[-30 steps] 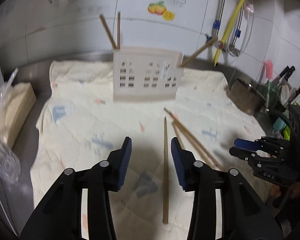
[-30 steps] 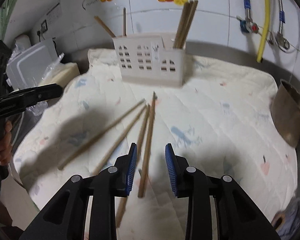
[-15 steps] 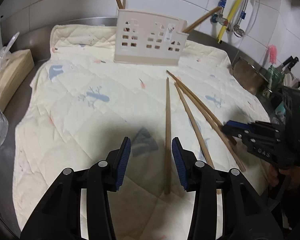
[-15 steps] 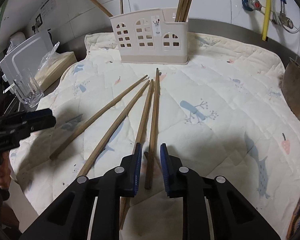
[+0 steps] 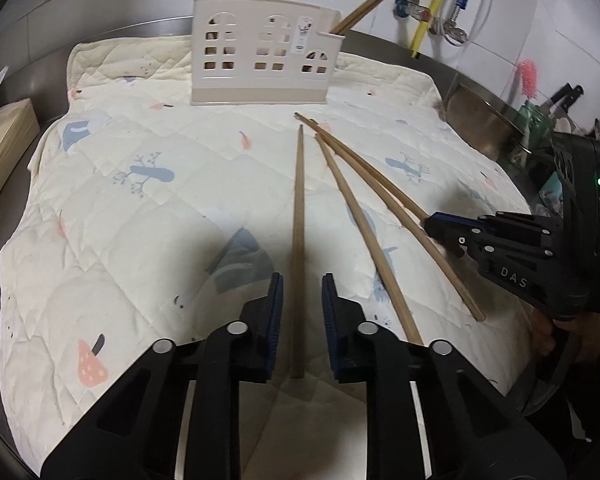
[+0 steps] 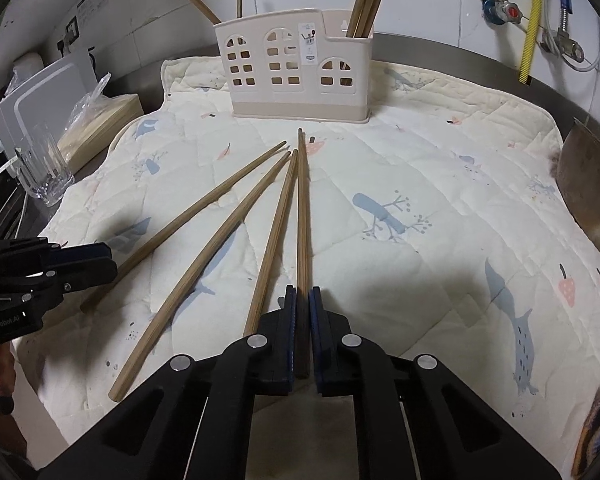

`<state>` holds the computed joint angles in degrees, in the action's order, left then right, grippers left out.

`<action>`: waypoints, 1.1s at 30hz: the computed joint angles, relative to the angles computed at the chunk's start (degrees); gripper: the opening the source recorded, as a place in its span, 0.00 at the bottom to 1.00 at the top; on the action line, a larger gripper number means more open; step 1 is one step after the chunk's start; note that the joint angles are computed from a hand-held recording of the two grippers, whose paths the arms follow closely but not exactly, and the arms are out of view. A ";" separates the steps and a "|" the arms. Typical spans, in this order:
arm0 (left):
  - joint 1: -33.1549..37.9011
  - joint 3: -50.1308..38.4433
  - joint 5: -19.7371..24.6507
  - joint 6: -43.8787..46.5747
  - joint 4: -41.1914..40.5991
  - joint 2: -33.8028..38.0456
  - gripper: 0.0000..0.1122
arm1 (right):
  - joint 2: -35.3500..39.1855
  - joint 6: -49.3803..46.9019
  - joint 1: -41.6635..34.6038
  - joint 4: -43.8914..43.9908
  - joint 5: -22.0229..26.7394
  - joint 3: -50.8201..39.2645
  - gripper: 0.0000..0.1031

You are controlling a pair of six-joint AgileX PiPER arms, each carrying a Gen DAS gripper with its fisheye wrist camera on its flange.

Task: Organize utensils
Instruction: 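Lower both tools to the mat and close each on a wooden chopstick, then lift the chopsticks upright with both tools and carry them over the holder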

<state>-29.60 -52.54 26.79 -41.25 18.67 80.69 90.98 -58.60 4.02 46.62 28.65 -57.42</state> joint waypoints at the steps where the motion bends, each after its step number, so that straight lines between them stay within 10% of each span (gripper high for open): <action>1: -0.26 -0.30 0.27 -0.45 0.57 0.39 0.15 | -0.05 -0.11 -0.04 0.12 -0.06 0.08 0.06; 16: -0.71 -4.14 3.93 -0.74 1.43 4.35 0.05 | -7.28 -4.98 -4.17 5.94 3.85 -1.51 0.06; 33: 3.25 -19.89 10.37 12.12 1.91 0.94 0.05 | -1.32 2.59 -5.94 1.14 15.68 -26.77 0.06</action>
<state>-26.35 -72.43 37.16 -29.13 20.58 81.63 89.67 -56.01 -1.91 47.76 44.34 -84.19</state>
